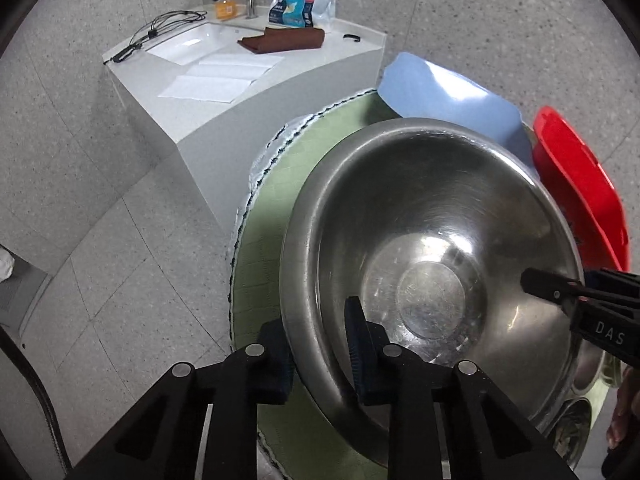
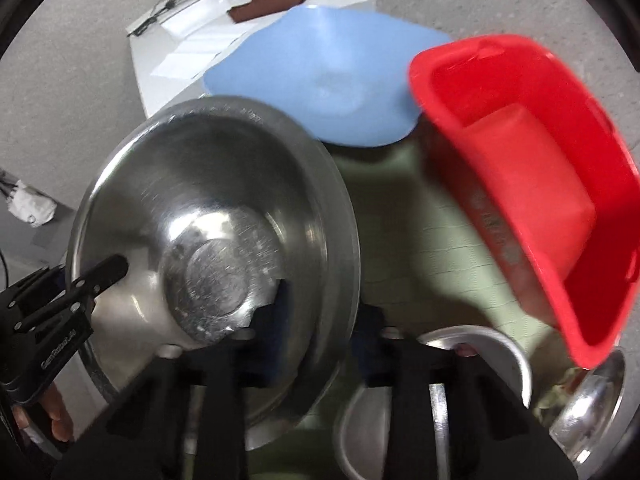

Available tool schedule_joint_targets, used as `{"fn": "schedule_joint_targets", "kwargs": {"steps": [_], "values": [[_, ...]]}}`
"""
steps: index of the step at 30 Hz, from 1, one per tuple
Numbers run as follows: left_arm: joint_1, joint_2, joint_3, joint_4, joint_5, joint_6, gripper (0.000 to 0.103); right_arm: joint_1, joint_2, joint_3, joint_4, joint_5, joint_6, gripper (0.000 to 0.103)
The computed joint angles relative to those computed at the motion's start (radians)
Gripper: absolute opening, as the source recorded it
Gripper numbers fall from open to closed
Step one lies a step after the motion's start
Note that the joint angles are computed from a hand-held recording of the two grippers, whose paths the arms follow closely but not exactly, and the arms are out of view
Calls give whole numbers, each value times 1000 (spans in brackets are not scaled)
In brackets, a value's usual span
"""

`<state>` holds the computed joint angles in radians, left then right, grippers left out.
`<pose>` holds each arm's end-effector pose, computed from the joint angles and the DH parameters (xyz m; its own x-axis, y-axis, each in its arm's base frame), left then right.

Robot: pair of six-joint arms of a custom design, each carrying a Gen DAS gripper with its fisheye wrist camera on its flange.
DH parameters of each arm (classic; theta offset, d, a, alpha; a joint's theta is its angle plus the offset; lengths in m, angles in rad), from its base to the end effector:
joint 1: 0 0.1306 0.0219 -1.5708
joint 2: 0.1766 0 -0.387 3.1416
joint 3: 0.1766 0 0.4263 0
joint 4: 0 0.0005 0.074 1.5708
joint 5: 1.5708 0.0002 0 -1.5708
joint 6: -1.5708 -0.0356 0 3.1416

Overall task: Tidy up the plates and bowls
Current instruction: 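Grasp the rim of the largest steel bowl with both grippers, then lift the large steel bowl into the red basin and open both grippers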

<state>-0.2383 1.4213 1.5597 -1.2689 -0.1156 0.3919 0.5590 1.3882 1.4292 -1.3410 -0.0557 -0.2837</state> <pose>0.4877 -0.1148 0.4773 -0.8837 -0.1757 -0.4337 -0.1632 0.9844 -0.0664 0.4016 0.2530 0.4295 -0.9360 -0.2558 -0.2418 -0.2918 0.9481 0.1264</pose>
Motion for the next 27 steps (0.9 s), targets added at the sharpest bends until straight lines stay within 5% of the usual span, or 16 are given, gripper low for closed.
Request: {"fn": "schedule_joint_targets", "kwargs": {"steps": [7,12,19,27], "values": [[-23,-70,-3,19,-80,29,18,-35,-78,3,28,-98,66,20],[-102,-67,82,57,-147,21,18,-147,-145,56,12,-146,154,21],[-208,142,316,85,-114,-69,20,-415,-127,133,-40,-202,288,21],[-201,474,648,-51,-53,-125,21,-557,-9,131,-44,-220,371,21]]}}
